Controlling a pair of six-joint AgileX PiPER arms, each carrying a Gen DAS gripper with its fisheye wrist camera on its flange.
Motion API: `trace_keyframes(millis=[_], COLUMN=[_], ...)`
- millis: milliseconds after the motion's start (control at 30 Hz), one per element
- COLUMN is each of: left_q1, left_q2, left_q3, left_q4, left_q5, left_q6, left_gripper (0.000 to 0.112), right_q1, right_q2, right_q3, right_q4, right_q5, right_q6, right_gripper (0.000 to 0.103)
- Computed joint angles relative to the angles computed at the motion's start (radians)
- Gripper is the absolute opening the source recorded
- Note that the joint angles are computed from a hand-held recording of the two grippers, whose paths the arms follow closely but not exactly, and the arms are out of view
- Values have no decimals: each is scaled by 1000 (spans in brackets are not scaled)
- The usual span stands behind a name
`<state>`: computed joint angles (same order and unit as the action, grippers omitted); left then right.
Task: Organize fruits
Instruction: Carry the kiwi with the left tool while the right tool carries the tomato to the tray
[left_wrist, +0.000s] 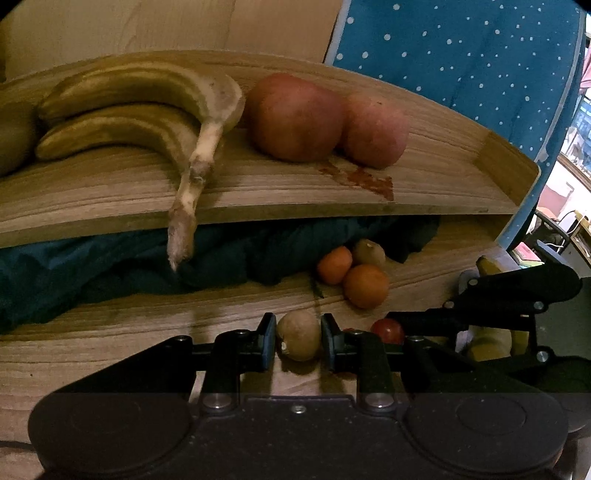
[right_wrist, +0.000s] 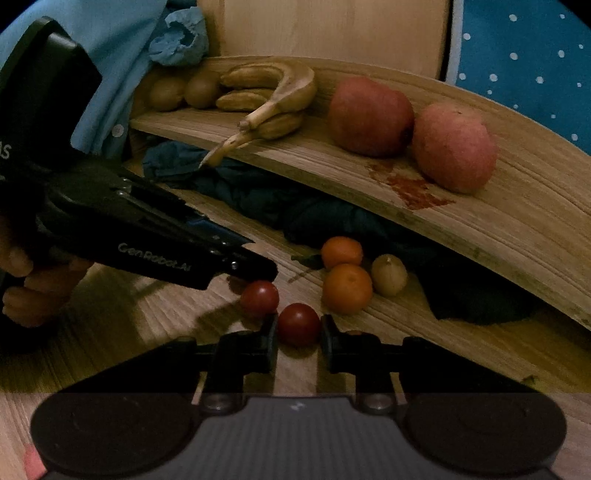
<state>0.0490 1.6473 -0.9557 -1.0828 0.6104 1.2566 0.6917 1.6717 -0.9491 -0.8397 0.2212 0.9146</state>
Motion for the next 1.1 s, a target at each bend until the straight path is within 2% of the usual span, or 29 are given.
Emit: trace_keyframes(millis=[100,300,433,533,733,1100], left_q1=[7,27,41,61,105,160], left_q2=[-28,-87,-142,-195,-323,-552], left_q3=[24,75,111,146,212,334], left_q4=[-22,-56,-68,-75,-62,-44], left_q5=[3,1,11,34,91,199], left_q6=[24,55,64,78,74,62], left_gripper=[28,28,28,28,28,28], right_q1=[22,41,61,91,184,494], right_q2=[-7,-31,-77,-119,-226,-429], right_q3=[19,54,96,126,184,304], right_q4=[-185,-434,-642,-731,-696,-525], right_q5=[19,24,40,75,198,559], right_q6=[207,498,753,876,901,874], right_gripper=[26,26,27,27,27,27])
